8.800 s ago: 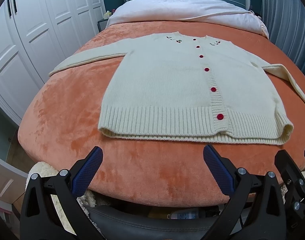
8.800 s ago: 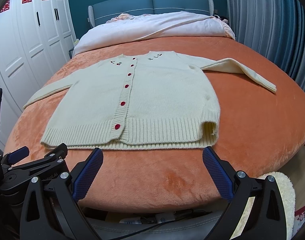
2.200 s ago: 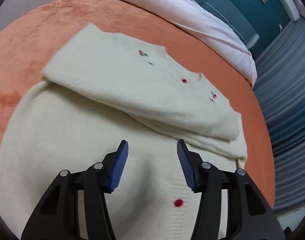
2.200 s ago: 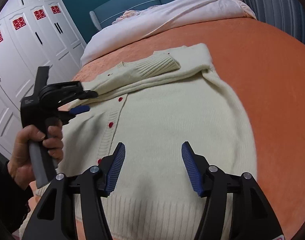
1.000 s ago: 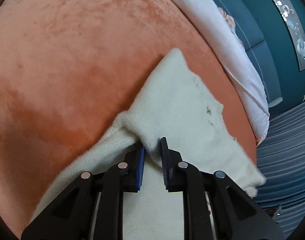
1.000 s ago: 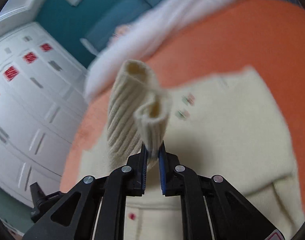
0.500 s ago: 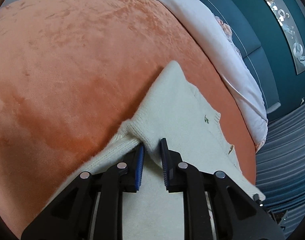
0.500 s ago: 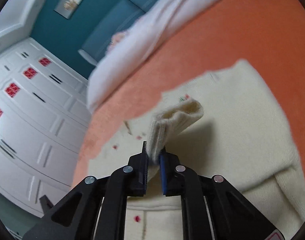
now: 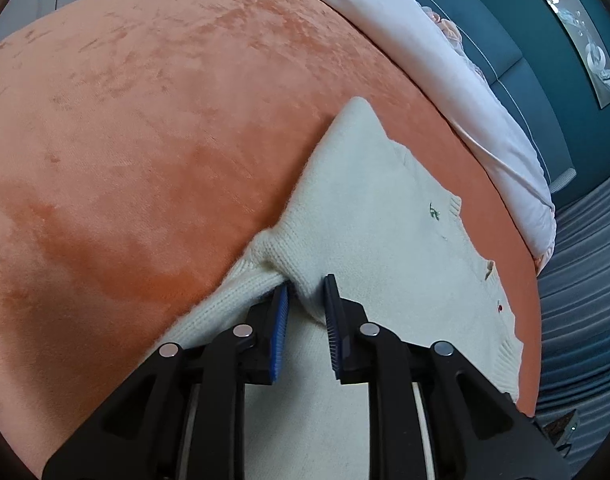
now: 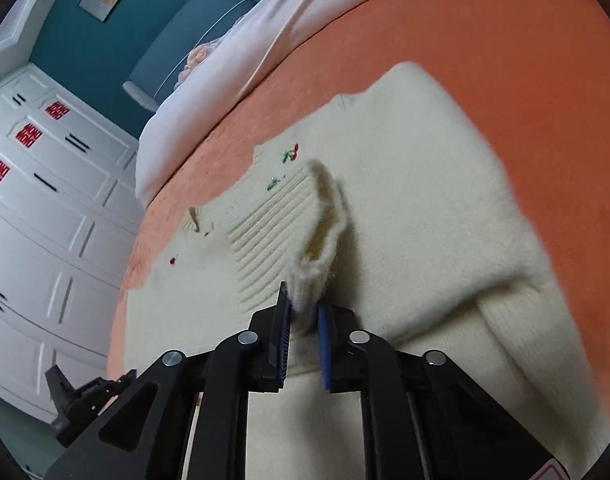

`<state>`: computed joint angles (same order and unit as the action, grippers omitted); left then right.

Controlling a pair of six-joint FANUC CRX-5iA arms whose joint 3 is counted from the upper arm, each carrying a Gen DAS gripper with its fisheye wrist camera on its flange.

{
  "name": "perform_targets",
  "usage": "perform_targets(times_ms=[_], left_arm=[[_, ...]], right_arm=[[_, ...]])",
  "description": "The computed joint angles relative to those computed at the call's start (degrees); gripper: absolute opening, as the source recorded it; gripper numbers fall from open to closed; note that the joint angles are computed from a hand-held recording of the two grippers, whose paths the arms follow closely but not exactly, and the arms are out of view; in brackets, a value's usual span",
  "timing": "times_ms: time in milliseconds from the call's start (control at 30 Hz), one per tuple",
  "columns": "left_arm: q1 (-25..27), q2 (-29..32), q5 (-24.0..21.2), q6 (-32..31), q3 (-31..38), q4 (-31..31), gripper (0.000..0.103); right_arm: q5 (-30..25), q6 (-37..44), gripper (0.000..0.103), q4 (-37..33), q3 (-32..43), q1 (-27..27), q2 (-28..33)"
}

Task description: Fold small clothes

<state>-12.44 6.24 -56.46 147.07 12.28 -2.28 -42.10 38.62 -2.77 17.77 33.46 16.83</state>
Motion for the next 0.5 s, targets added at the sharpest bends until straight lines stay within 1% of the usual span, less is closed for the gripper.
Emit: perform_targets(times_ms=[33,67,100,133,167,200,267,300,367,400,433,467,500], left_arm=[[0.1,-1.0,-0.8,-1.2,-0.5,0.6,0.034],[0.2,-2.5,-1.2,-2.5,-1.5,1.1,0.039],[0.0,-4.4,-1.9,-3.4,-2.7,0.8,0.050],[-0.6,-6.6,-3.0,-3.8,-3.8,-0.3,0.062],[-1.4,-8.8,-4.4,-3.8,-4.9,-1.6,0.066],[-2.4,-11.3,-6.2,-3.3,-6.3,-3.1,0.075],[-4.1,-16.5,-8.5,-1.9,-9.9,-4.4,0.082],[-5.0,-19.2,-9.6,-0.7,-12.1,-4.5,0.085],[-7.3,-23.1,-12.2,2.3,-15.3,-4.6,0.086],[-8.3,-24.6,-13.3,3.6,-16.8,-4.1,0.086],[-9.5,-25.7,-13.5,4.9,-18.0,-4.0,0.086],[-11.8,-26.2,-13.8,6.8,-18.0,-5.8,0.086],[-14.0,-26.1,-14.5,8.6,-17.4,-7.8,0.088]], right_arm=[[0.5,-1.1,0.019,1.7,-1.8,0.7,-2.1],[1.9,-1.7,0.019,4.0,-5.0,1.8,-5.2],[2.6,-3.5,0.024,7.7,-8.2,3.3,-8.2],[2.4,-5.1,0.039,11.6,-12.1,4.9,-11.7],[1.3,-7.2,0.048,15.2,-15.8,6.6,-15.3],[0.1,-9.2,0.060,18.2,-20.1,8.2,-19.3],[-4.1,-13.0,0.064,22.5,-27.6,12.0,-26.8],[-7.1,-13.7,0.065,22.8,-29.9,13.4,-29.7],[-13.1,-17.5,0.066,22.4,-35.3,17.3,-36.1],[-15.1,-19.3,0.066,21.4,-37.5,18.8,-38.7],[-16.7,-21.4,0.066,20.7,-38.8,20.2,-40.4],[-17.4,-23.8,0.066,20.1,-40.2,21.3,-41.8],[-16.9,-26.2,0.066,20.1,-41.6,22.4,-43.2]])
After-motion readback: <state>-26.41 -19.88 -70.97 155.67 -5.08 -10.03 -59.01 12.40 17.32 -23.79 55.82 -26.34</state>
